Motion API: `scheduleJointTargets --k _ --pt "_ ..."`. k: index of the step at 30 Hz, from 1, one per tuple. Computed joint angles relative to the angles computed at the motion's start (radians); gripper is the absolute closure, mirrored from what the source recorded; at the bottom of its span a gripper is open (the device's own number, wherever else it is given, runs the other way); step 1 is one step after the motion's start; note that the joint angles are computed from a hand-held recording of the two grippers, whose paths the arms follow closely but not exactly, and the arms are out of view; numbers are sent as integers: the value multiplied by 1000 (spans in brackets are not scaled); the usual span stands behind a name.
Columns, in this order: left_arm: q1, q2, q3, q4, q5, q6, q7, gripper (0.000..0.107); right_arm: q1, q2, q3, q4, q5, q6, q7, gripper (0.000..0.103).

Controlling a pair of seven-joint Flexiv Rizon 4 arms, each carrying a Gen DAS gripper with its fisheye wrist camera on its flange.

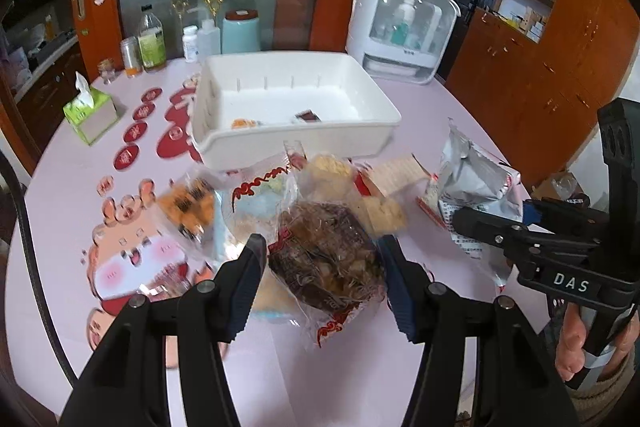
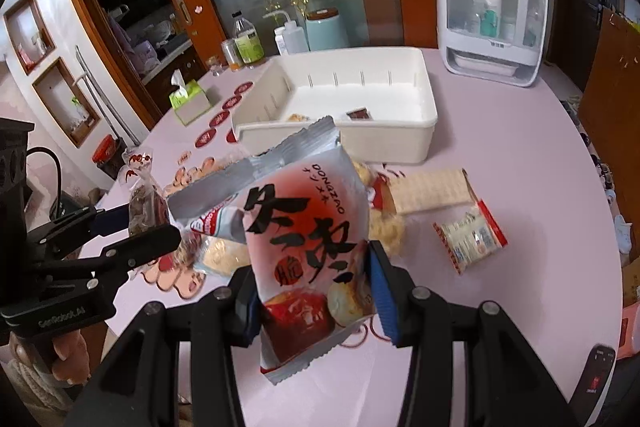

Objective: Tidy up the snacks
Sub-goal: 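Lift both bags over the white tray and release them inside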

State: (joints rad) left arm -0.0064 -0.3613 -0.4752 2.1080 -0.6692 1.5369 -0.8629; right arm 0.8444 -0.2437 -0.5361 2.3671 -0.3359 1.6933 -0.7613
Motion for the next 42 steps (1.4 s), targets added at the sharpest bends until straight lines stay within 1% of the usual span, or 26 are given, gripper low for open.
scheduleJointTargets --k 2,3,4,7,10,12,13,16,18,20,21,22,24,26,29,33,35,37,42 --pt "-33 -6 57 -44 37 -28 -27 51 -62 1 63 -34 3 -18 -7 57" --pt "-56 -12 96 -75 62 -49 -48 51 -74 1 68 -50 -11 -28 1 57" --pt "-69 -18 119 -99 78 -62 -60 51 -77 2 65 -60 -26 -36 10 57" --pt "-133 -46 224 -201 166 -107 -127 51 -133 2 107 -112 -55 -60 22 57" --pt "-174 -74 298 -292 244 -148 -194 51 -170 -3 129 -160 -89 -72 41 57" --pt "-191 -93 331 -347 289 -170 -233 51 -197 -10 148 -200 -107 -86 54 57" --pt "-200 -104 349 -376 312 -180 -256 51 -222 -17 172 -224 -109 -99 53 57" --pt "-202 -135 364 -451 353 -205 -293 51 -319 -46 272 -307 -92 -142 29 57" --pt "-202 -158 367 -494 375 -212 -309 51 -373 -71 323 -359 -86 -161 22 57" --pt "-202 -186 369 -540 391 -213 -325 51 -385 -91 319 -392 -117 -174 51 57" --pt "-199 -198 367 -562 393 -224 -330 51 -405 -104 334 -409 -121 -174 54 57" --pt "-198 -214 367 -587 397 -237 -337 51 -436 -120 365 -436 -114 -184 47 57" --pt "-203 -250 378 -646 407 -268 -360 51 -459 -141 382 -468 -127 -200 62 57" --pt "-201 -287 376 -702 411 -301 -371 51 -499 -169 425 -513 -114 -223 50 57" --pt "-221 -356 403 -807 438 -358 -412 51 -512 -206 428 -564 -120 -248 64 57" --pt "-232 -427 413 -909 464 -419 -444 51 -572 -269 501 -654 -63 -300 22 57" --pt "-240 -462 421 -959 477 -445 -460 51 -584 -299 518 -694 -43 -331 2 57" --pt "-241 -485 418 -986 487 -454 -463 51 -585 -328 518 -728 -32 -360 -4 57" --pt "-253 -542 427 -1056 509 -476 -484 51 -615 -393 562 -810 25 -432 -61 56"
